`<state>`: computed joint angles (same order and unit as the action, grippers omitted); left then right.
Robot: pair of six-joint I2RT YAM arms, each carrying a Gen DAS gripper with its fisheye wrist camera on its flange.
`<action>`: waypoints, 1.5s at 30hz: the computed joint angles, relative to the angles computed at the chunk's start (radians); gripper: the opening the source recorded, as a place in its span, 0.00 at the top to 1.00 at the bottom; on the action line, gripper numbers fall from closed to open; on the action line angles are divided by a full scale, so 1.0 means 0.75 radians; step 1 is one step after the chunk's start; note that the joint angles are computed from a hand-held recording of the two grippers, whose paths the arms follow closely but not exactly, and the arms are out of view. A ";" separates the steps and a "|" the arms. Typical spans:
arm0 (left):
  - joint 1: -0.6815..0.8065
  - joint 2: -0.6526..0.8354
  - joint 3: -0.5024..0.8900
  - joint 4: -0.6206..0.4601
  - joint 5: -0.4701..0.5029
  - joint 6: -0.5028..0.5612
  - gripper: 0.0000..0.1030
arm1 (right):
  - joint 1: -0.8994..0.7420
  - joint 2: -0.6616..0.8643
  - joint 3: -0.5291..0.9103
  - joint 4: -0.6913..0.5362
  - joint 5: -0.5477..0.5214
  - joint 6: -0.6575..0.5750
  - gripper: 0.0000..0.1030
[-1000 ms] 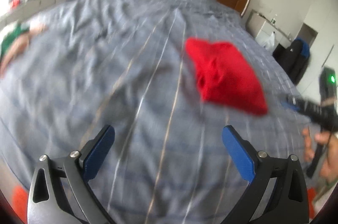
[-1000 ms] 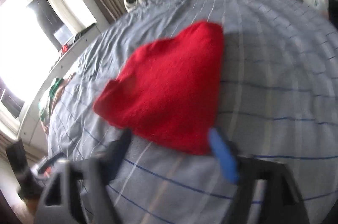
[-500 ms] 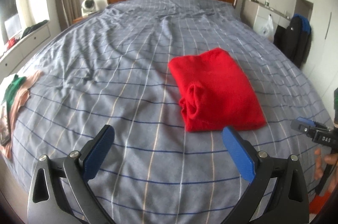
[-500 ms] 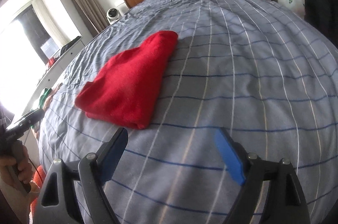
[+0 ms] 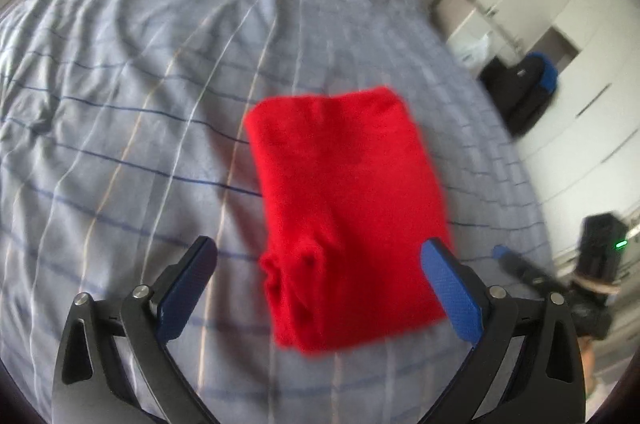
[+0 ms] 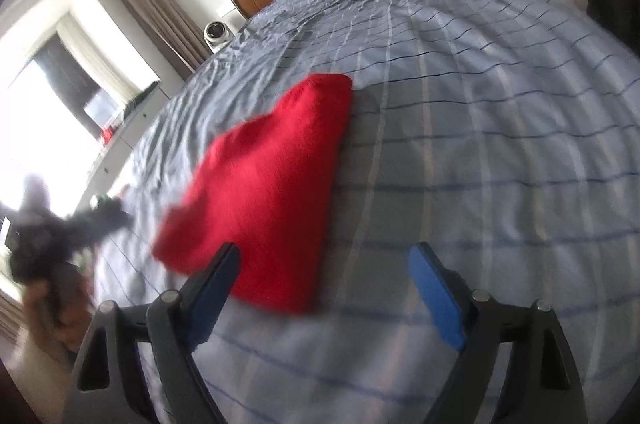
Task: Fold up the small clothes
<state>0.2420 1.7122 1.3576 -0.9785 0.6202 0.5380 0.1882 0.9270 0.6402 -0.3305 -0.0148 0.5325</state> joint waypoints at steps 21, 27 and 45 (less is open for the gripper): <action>-0.152 0.059 0.111 0.064 -0.014 -0.101 0.82 | 0.329 0.737 0.605 0.080 0.466 -0.202 0.73; -0.108 0.032 0.457 -0.167 0.113 -0.035 0.78 | 0.458 0.613 0.836 0.012 0.620 -0.308 0.73; 0.721 -0.950 -0.660 -0.013 0.075 0.756 0.00 | 1.250 0.099 0.119 -0.785 1.086 0.801 0.01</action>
<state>0.7830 0.9998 0.8625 -0.9882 0.6764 1.1049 1.1259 1.0009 0.7291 -0.9196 0.7999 1.1333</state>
